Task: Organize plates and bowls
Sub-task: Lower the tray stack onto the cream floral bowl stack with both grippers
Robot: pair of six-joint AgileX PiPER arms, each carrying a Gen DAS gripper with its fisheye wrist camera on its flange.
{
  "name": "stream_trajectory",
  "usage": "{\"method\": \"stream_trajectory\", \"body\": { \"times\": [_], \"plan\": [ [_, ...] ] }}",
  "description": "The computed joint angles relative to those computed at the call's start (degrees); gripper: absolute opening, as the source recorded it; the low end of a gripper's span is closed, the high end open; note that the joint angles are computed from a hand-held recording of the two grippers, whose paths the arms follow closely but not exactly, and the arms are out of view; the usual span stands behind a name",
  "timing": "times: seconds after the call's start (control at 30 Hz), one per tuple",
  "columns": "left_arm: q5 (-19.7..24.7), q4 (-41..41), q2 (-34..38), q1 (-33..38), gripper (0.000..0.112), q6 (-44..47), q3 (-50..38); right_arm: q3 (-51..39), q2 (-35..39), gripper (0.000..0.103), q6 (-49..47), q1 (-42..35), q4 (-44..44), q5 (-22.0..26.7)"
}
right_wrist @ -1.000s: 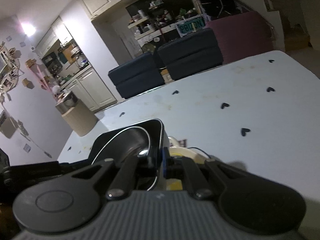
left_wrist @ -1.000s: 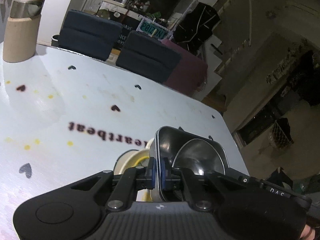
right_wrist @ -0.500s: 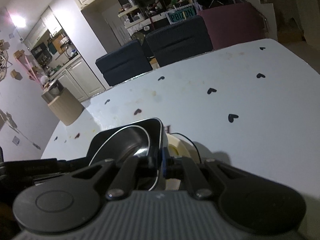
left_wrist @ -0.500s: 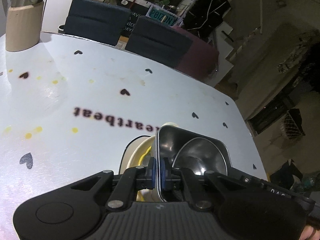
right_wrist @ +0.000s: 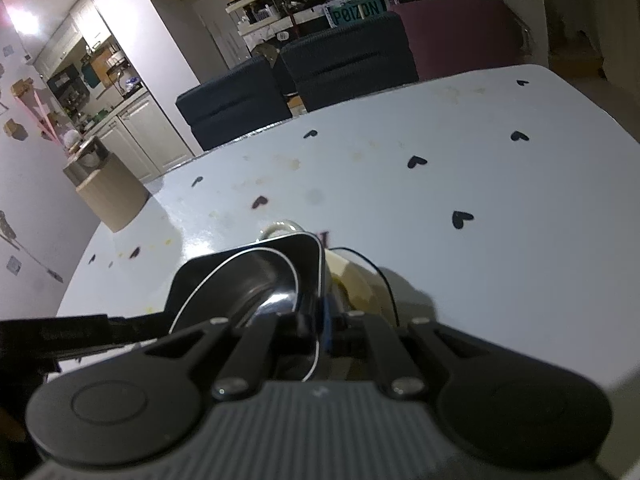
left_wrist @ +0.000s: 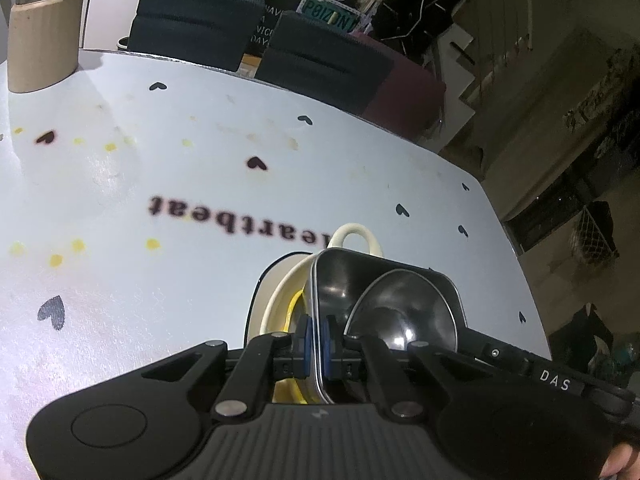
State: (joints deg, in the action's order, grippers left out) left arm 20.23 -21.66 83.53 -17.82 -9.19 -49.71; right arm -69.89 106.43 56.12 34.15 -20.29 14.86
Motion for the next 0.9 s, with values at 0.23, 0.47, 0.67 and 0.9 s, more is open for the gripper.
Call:
{"method": "stream_trajectory", "body": {
  "times": [0.23, 0.47, 0.67, 0.9],
  "plan": [
    [0.7, 1.5, 0.6, -0.3, 0.005, -0.6, -0.4, 0.2, 0.0, 0.005, -1.9, 0.1, 1.9, 0.9],
    [0.8, 1.3, 0.8, -0.4, 0.005, 0.3, -0.4, -0.5, 0.9, 0.005, -3.7, -0.5, 4.2, 1.5],
    [0.8, -0.9, 0.7, 0.1, 0.005, 2.8, -0.2, -0.5, 1.2, 0.005, -3.2, -0.4, 3.6, 1.3],
    [1.2, -1.8, 0.7, 0.3, 0.006, 4.2, -0.3, -0.7, 1.2, 0.005, -2.9, -0.2, 3.3, 1.5]
  ]
}}
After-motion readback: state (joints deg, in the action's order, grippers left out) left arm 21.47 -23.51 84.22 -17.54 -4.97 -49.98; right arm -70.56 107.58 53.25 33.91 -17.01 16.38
